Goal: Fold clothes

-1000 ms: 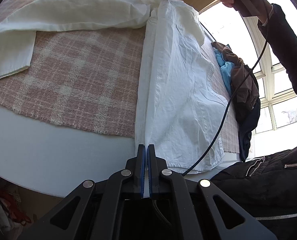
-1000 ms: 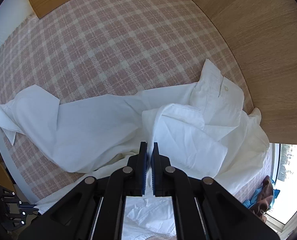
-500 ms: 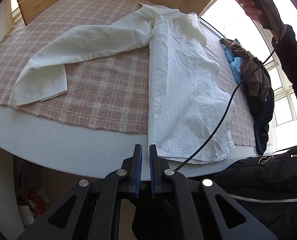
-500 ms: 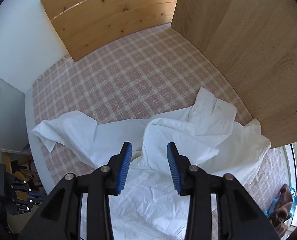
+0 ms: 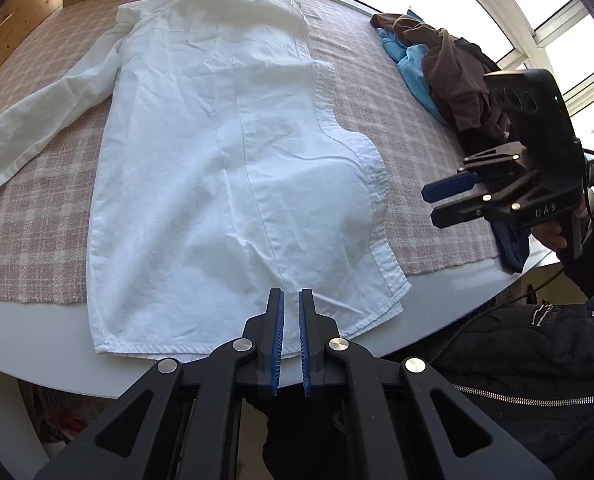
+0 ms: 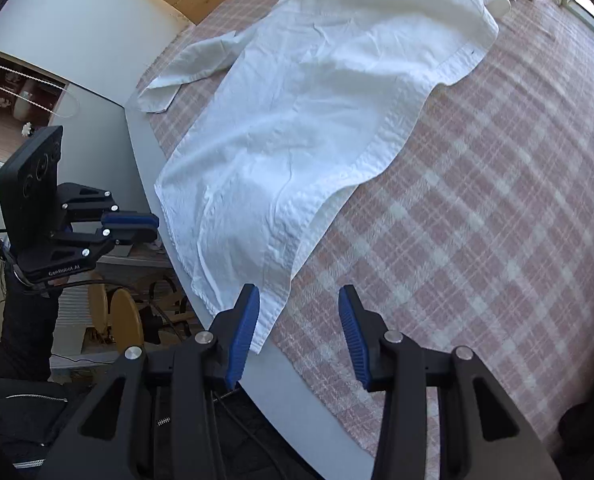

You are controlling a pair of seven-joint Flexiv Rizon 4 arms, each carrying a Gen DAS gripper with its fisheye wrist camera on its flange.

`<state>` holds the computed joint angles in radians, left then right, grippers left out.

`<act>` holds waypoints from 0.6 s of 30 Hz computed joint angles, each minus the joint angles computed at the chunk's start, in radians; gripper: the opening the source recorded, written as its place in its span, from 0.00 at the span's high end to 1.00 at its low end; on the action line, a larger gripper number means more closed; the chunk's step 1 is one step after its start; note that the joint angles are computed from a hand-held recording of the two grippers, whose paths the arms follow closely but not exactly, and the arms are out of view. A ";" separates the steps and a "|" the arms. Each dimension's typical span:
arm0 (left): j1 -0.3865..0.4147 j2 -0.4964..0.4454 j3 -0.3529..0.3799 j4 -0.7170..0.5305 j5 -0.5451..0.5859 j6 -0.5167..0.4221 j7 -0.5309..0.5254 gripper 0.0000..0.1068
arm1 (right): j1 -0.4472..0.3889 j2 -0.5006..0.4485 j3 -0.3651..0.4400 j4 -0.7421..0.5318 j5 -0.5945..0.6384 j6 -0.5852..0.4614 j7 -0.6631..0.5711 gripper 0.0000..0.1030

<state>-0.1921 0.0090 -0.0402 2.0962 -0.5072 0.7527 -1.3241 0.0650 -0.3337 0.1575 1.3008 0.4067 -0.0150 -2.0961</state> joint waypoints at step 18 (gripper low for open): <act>0.115 -0.028 0.057 -0.028 0.208 -0.171 0.119 0.94 | 0.069 0.219 -0.001 0.432 0.007 0.356 0.192 0.71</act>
<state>-0.0773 -0.0190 0.0166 2.0682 -0.2994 0.5817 -1.2055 0.1339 -0.1146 0.1564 1.7331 0.4141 0.3407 -1.9039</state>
